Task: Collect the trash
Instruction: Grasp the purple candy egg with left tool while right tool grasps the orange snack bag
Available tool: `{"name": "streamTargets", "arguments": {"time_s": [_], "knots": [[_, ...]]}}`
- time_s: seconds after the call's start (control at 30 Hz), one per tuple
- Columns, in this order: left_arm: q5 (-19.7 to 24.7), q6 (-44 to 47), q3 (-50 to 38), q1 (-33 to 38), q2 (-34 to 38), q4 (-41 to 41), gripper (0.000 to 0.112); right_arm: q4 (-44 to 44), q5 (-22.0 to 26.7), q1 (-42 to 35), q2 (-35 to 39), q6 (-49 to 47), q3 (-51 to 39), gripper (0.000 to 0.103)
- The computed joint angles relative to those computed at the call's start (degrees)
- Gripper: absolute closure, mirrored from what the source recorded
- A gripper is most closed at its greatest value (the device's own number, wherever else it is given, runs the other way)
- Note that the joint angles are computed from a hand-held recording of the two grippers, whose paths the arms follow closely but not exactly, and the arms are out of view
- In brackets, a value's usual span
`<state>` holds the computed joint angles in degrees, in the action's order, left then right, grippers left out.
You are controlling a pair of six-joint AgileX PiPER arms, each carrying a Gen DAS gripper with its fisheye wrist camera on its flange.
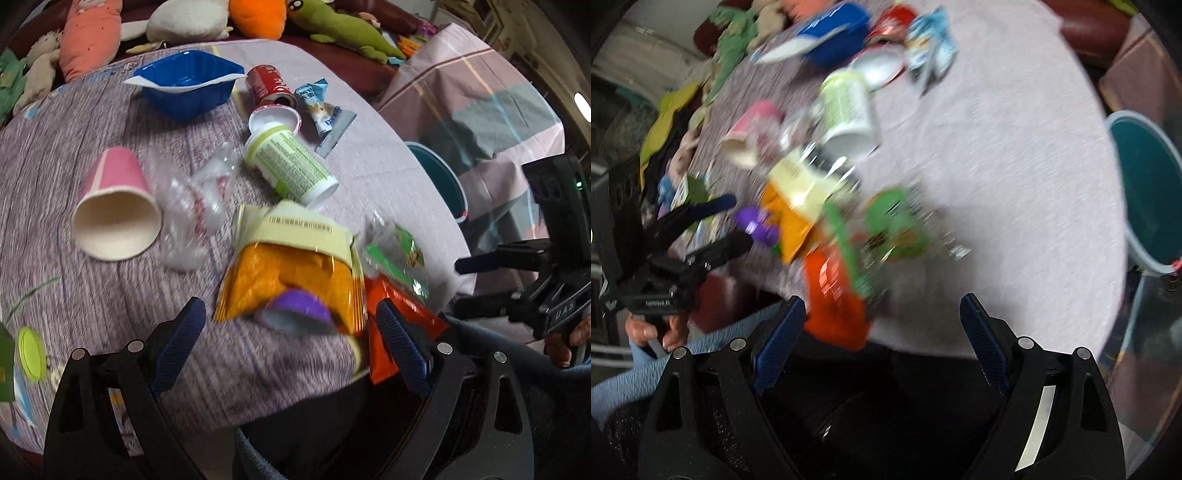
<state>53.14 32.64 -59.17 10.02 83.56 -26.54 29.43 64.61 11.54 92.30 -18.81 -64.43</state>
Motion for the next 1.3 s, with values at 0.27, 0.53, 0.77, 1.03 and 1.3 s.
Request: {"name": "streamTargets", "arguments": {"time_s": [0.27, 0.53, 0.77, 1.03, 1.3], "knots": [[-2.7, 1.8, 6.3, 1.4, 1.0, -1.3, 0.018, 0.2, -2.0, 7.8, 6.2, 1.5, -0.9, 0.022], [-7.8, 2.2, 5.5, 0.1, 4.7, -2.0, 0.019, 0.7, -4.3, 8.0, 10.4, -0.1, -4.5, 0.065], [-9.3, 2.0, 1.0, 1.0, 9.2, -5.0, 0.027, -0.4, -4.0, 5.1, 15.3, 1.5, -14.6, 0.074], [-5.1, 3.6, 1.3, 2.9, 7.9, -4.8, 0.028, 1.5, -1.8, 3.9, 20.1, 0.7, -21.2, 0.074], [-7.9, 1.2, 5.5, -1.6, 5.7, -1.4, 0.025, 3.7, -3.1, 3.9, 15.6, -1.6, -17.3, 0.074]]}}
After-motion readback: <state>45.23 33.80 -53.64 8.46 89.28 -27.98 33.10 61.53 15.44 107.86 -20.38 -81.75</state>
